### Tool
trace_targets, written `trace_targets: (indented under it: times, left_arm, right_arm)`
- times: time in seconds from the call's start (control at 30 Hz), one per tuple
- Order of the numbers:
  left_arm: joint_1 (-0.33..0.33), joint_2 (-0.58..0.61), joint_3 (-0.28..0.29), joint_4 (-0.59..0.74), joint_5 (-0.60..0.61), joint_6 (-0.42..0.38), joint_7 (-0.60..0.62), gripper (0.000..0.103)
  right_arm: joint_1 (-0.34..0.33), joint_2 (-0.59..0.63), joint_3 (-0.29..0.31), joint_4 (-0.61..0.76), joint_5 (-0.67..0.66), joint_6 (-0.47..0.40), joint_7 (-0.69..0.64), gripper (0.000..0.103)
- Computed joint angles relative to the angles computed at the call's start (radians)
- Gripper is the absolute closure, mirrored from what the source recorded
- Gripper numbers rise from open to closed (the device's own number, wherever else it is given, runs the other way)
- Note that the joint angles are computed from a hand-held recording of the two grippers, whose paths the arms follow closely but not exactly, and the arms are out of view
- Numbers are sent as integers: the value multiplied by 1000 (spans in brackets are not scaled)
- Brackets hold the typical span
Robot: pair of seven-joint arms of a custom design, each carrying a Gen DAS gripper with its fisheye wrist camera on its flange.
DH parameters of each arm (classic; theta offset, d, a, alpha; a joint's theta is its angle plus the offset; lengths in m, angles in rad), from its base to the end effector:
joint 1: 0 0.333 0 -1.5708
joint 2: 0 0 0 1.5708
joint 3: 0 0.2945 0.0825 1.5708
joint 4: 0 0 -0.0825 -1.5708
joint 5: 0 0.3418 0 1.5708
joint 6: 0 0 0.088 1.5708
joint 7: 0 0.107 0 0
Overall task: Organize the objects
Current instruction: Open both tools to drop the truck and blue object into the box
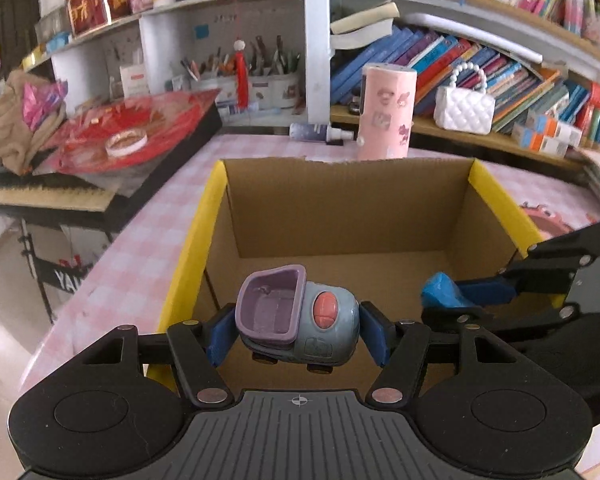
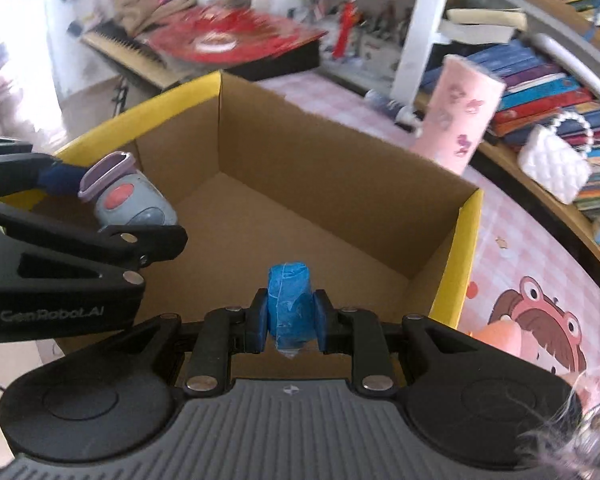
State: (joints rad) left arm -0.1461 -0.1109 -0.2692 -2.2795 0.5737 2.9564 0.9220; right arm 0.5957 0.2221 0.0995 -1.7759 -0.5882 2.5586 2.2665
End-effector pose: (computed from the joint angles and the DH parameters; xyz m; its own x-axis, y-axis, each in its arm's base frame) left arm 0.4514 -0.2427 0.4855 -0.2800 -0.9593 -0.0375 -0.6462 0.2172 -0.7316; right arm 0.4748 0.4001 0.4903 0.3458 -0.9321 0.1078 -0.7011 -0.3330 -0.6305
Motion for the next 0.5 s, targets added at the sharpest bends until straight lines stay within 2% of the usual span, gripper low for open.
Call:
trace_targets:
  times: [0.17,0.23,0.3,0.33,0.4,0.5]
  left_arm:
    - [-3,24,-3,33,42,-27,-18,39]
    - [-6,22,3,30,47,-19,-33,37]
    - [-3,15,5,25,60,-8,-57,36]
    - [2,11,3,24,77,-3,-75,33]
    - [18,-6,-7,19,139,12,-134,28]
    - [71,-60,-37,-9,260,68,-255,22]
  right_arm:
    - [1,31,6,55,53,-60,-69,81]
    - [10,30,0,53,34,-59,-62,74]
    - [16,14,-7,29,2,-32,-37,58]
    - [16,6,-10,14,-16,-6,-23,55]
    - [29,-7,-25,-6,-95,24,45,42]
    - [38,-40,-38,-45,-214,58,188,41]
